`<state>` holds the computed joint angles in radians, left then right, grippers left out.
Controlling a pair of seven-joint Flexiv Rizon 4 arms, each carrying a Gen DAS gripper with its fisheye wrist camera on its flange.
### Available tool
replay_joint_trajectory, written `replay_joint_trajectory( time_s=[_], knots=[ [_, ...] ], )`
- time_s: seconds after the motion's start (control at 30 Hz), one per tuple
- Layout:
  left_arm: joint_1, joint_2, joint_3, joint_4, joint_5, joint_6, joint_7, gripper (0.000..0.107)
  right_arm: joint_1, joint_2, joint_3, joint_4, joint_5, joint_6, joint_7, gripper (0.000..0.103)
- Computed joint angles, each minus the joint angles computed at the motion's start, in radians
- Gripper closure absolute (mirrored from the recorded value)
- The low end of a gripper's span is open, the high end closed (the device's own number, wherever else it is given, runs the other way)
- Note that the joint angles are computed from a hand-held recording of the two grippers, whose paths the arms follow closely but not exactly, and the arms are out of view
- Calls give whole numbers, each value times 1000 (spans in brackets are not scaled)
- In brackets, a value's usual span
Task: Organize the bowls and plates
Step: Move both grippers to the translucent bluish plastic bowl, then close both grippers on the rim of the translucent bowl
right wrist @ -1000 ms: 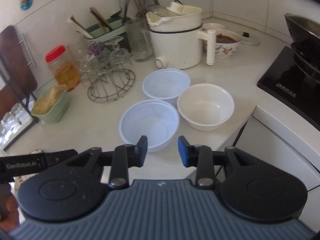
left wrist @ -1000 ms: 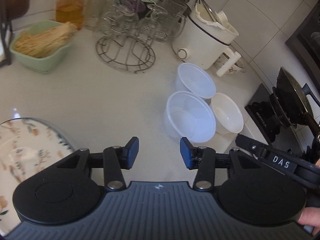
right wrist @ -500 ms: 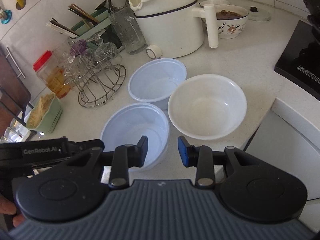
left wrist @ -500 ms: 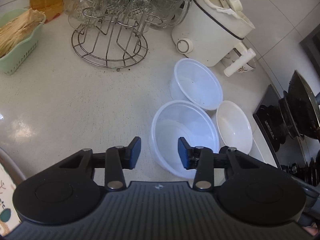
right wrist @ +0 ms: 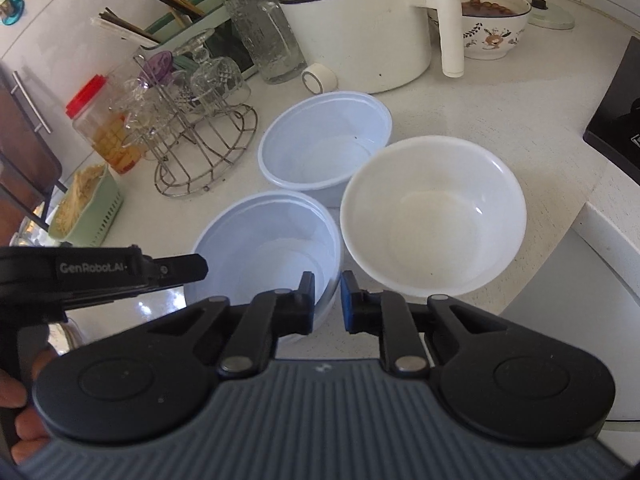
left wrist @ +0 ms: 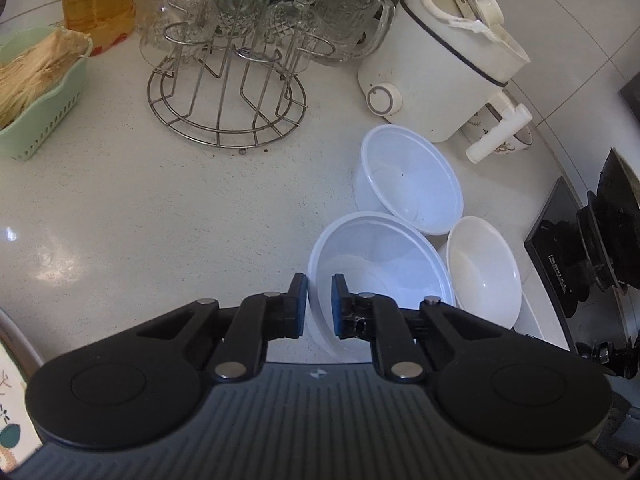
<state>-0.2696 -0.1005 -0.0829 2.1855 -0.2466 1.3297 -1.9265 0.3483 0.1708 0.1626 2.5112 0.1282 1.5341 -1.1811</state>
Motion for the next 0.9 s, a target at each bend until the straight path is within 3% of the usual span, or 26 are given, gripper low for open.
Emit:
replay_joint_trajectory(
  time_s=[0.17,0.5,0.9],
  knots=[
    [1,65,20,19,49,-27,-50,92,46,33,-19,-18,60,-38,-56,86],
    [42,210,32,82,161,-115,-110,92,68,86,37,7,24,-42,-13,86],
    [83,259,28,147,204,-164,-134,91,155,63,28,3,56,-64,-44,86]
  ],
)
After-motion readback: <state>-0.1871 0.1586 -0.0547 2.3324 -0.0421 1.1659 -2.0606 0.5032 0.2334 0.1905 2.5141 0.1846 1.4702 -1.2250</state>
